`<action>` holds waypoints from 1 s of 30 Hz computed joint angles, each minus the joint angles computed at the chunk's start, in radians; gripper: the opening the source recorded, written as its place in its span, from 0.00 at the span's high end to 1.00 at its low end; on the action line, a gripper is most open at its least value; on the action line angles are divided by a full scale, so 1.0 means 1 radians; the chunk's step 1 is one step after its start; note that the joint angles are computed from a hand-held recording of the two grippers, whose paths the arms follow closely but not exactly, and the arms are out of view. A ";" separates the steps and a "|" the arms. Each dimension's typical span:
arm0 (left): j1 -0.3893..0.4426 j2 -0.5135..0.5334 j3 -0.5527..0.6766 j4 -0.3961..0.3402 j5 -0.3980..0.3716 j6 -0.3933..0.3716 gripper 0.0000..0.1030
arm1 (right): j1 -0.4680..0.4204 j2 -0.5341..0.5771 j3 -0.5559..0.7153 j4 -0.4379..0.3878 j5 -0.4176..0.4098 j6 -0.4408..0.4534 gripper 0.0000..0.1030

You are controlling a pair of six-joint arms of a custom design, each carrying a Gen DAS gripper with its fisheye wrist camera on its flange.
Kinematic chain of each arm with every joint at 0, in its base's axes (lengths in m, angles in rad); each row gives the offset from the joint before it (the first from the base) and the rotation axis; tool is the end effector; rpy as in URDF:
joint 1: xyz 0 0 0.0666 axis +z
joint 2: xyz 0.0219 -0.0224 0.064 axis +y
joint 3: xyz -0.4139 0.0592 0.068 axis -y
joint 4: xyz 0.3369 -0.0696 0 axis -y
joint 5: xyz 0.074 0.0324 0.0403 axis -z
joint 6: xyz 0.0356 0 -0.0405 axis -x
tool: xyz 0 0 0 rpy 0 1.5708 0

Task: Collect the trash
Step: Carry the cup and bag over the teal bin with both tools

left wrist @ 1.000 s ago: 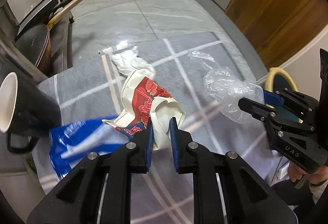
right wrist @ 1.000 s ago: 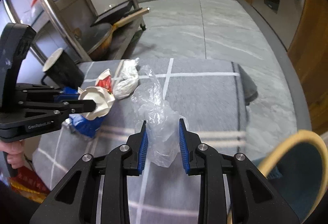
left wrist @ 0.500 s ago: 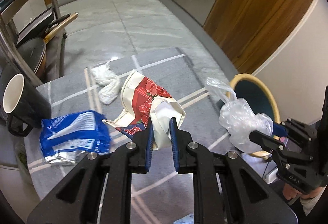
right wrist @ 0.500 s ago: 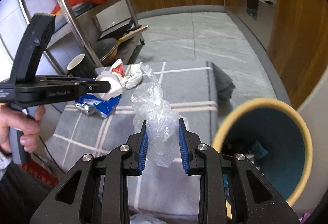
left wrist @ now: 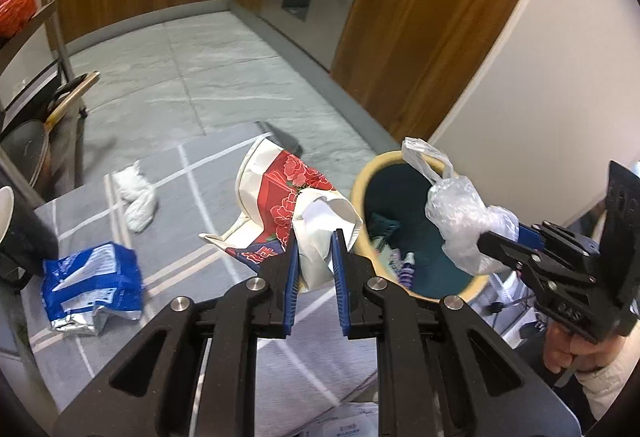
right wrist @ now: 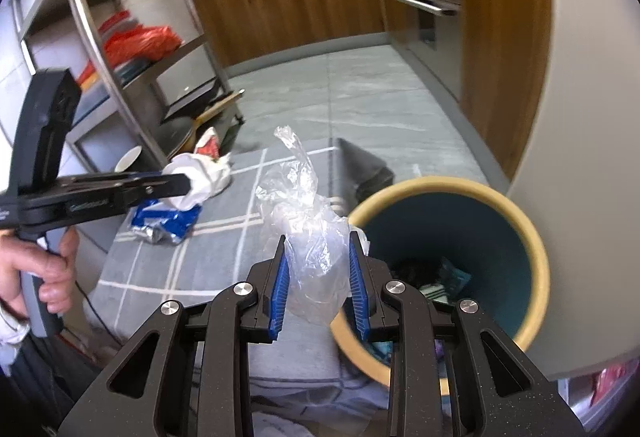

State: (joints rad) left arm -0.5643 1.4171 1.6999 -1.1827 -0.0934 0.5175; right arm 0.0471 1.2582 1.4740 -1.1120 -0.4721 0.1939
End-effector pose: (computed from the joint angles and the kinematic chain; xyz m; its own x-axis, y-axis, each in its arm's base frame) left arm 0.3540 -0.2206 0.5582 -0.8144 -0.0675 -0.5764 0.0928 0.9653 -0.2441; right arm 0.3531 0.0325 0.5348 -0.7027 -0.2049 -0.6813 -0.4699 0.8527 0.2281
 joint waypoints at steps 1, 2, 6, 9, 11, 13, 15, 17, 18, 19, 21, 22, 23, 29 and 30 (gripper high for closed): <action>-0.008 0.002 0.004 0.004 -0.001 -0.001 0.85 | -0.011 -0.002 -0.001 0.002 0.000 0.001 0.72; -0.008 0.002 0.006 0.008 0.003 -0.003 0.85 | -0.023 -0.002 -0.001 0.003 -0.001 0.002 0.72; -0.032 0.008 0.015 0.022 0.004 0.001 0.85 | -0.070 0.001 -0.001 0.007 -0.014 -0.007 0.72; -0.059 0.031 0.032 0.024 0.003 -0.005 0.85 | -0.102 0.006 -0.003 0.007 -0.017 -0.011 0.72; -0.077 0.055 0.046 0.021 0.008 -0.015 0.85 | -0.116 0.007 -0.006 0.006 -0.005 -0.009 0.72; -0.097 0.084 0.065 0.020 0.016 -0.023 0.85 | -0.127 0.008 -0.009 0.003 0.005 -0.005 0.72; -0.108 0.104 0.077 0.021 0.023 -0.031 0.85 | -0.140 0.009 -0.011 -0.004 0.014 0.003 0.72; -0.118 0.127 0.093 0.023 0.037 -0.034 0.85 | -0.153 0.009 -0.013 -0.004 0.025 0.006 0.72; -0.123 0.136 0.098 0.025 0.042 -0.034 0.85 | -0.160 0.009 -0.015 -0.005 0.026 0.007 0.72; -0.127 0.148 0.106 0.028 0.053 -0.035 0.85 | -0.167 0.008 -0.017 -0.005 0.028 0.008 0.72; -0.131 0.164 0.113 0.040 0.077 -0.029 0.85 | -0.178 0.010 -0.021 -0.007 0.036 0.012 0.72; -0.132 0.170 0.115 0.045 0.087 -0.026 0.85 | -0.182 0.011 -0.024 -0.008 0.039 0.015 0.72; -0.133 0.176 0.115 0.050 0.097 -0.023 0.85 | -0.186 0.012 -0.026 -0.010 0.041 0.016 0.72; -0.126 0.227 0.121 0.079 0.191 -0.003 0.85 | -0.208 0.022 -0.037 -0.018 0.057 0.023 0.72; -0.126 0.233 0.120 0.081 0.200 0.001 0.85 | -0.210 0.025 -0.039 -0.020 0.060 0.022 0.72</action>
